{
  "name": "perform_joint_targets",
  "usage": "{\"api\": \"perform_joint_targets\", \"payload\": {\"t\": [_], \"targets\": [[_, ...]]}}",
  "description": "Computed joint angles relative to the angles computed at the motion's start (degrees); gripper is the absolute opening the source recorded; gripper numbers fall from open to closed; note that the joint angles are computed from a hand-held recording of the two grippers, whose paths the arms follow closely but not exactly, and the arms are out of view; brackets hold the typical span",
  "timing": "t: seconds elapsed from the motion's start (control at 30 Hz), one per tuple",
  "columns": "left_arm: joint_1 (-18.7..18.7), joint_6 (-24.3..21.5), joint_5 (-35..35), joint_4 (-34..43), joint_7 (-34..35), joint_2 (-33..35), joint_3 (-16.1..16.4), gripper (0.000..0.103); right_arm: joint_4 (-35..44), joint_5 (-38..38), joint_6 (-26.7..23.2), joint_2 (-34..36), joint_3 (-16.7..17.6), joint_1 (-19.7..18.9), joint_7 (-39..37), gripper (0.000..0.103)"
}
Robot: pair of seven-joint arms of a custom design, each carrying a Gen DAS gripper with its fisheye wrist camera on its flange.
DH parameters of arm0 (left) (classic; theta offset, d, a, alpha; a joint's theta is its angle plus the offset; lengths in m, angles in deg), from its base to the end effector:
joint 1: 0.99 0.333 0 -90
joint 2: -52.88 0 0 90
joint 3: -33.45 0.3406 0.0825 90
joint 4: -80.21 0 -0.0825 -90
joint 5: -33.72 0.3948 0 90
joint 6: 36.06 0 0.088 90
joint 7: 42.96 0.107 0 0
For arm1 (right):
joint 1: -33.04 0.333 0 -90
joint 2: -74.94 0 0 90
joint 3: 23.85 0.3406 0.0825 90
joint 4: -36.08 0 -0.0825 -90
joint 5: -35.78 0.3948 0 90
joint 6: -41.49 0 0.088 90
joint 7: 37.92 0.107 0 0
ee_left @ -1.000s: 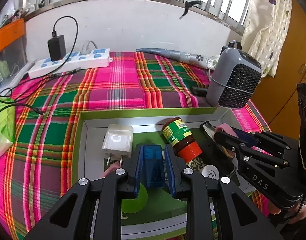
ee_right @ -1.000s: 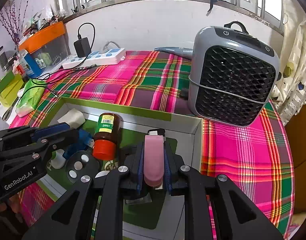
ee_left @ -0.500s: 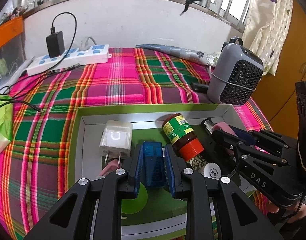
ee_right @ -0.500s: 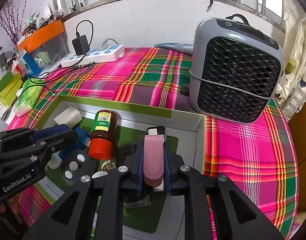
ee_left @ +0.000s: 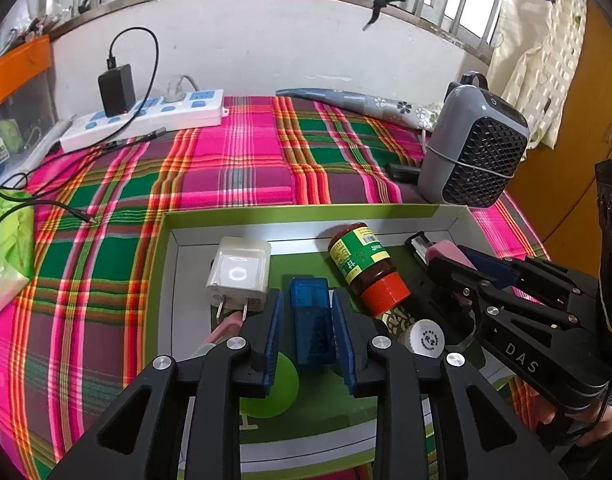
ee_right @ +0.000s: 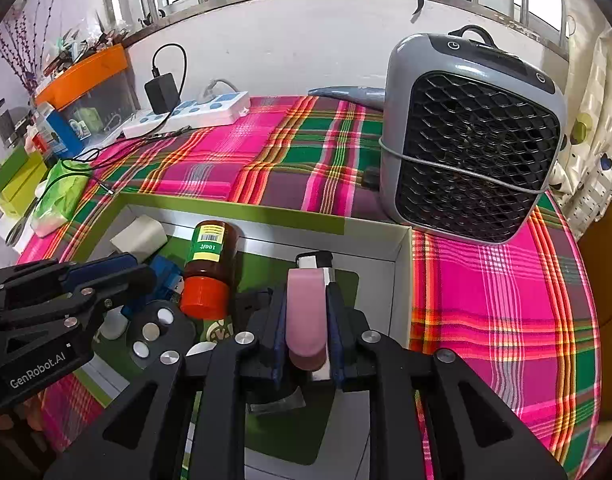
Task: Organize rigid objects
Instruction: 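Open both tools to release the USB stick and clip in the box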
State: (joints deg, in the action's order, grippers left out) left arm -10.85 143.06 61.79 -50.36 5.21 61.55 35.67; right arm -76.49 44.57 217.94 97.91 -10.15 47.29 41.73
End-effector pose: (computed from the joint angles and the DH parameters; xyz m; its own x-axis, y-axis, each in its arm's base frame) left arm 0.5709 -0.1181 0.3796 0.0554 -0.9883 0.1418 -0.7677 -0.1330 -0.6269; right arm 0.6135 0.2932 0.3722 0.4747 -0.8764 -0.0813 -0.6824 -0.3082 -0.6628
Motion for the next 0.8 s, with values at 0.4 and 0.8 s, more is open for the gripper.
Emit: {"api": "perform_joint_targets", "payload": {"t": [0.4,0.8], "targets": [[-1.0,-1.0,12.7,-1.3,-12.2,-2.7,1.8,0.032,-3.4,0.7,3.5,-2.1,2.4,-1.7,-0.3,0.036],[4.6,-3.3,26.9,-4.4,-26.1,-8.1,-4.3,0.033,-8.8,0.9,6.1,-6.3,4.9,-3.7,1.4,0.036]]}}
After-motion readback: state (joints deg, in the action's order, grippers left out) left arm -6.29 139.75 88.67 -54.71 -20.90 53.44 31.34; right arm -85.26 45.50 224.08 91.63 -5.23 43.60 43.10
